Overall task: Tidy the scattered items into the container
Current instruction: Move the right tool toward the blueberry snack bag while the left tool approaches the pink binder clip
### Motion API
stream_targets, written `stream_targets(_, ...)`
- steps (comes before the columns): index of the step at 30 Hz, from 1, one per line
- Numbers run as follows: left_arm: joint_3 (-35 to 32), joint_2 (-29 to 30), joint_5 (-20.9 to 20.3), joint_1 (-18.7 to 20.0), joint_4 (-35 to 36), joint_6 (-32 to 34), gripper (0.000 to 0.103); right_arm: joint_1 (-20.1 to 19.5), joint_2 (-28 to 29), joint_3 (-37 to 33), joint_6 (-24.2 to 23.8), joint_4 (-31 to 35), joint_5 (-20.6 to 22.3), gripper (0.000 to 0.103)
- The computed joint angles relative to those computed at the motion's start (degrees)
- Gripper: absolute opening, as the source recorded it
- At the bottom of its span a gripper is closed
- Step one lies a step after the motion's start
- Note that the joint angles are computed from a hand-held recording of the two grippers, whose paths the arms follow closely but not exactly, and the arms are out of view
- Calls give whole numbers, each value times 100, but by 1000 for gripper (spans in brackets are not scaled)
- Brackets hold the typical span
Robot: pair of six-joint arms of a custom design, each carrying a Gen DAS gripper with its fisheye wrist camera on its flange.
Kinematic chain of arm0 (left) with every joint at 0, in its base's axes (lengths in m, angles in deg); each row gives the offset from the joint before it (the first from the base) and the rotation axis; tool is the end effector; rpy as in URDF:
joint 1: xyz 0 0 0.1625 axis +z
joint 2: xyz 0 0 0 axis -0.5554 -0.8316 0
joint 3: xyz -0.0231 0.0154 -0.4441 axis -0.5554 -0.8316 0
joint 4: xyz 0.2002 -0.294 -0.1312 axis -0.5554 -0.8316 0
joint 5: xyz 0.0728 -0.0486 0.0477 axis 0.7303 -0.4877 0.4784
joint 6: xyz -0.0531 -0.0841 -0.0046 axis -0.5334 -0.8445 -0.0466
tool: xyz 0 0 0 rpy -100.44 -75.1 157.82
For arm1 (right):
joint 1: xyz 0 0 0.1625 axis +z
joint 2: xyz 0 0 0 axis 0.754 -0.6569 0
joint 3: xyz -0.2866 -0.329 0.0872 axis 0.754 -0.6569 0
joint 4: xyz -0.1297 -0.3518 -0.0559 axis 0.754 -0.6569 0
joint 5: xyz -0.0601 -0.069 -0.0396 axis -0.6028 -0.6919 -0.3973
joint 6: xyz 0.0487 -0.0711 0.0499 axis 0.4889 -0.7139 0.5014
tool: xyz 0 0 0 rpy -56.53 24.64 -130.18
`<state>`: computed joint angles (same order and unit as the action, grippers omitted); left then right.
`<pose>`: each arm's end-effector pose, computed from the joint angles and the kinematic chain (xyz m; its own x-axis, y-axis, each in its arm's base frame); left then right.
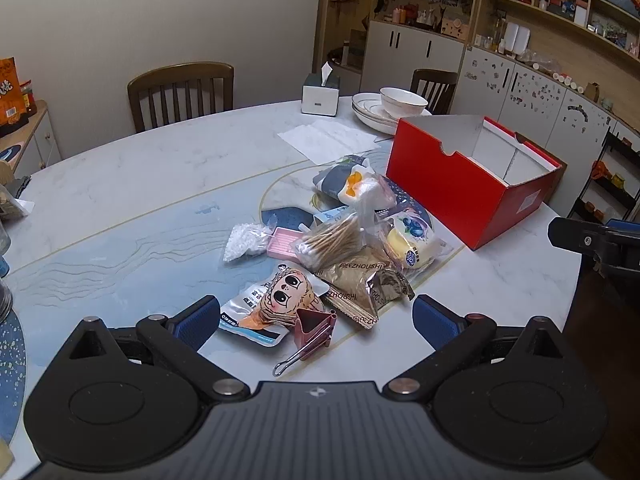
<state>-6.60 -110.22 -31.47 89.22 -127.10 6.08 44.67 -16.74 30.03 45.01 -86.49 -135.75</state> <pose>-0.2610 -0.7693 0.1259 -0.7374 -0.2400 -0.6314 0.3648 0.6453 -0.6712 0.1654 -0.8508 0.2501 -0.6858 -0.3673 0.6282 -0.7073 0.5398 -0.4565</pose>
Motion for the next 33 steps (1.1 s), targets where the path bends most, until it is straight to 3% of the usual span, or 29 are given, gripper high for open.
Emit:
stream_targets(26,76,-126,-406,150,-367,510,103,116,232,-263,-6,240,-23,100)
stream_targets(33,-16,-118,-503,219,-245,495,103,127,527,-852,-44,762,-52,100)
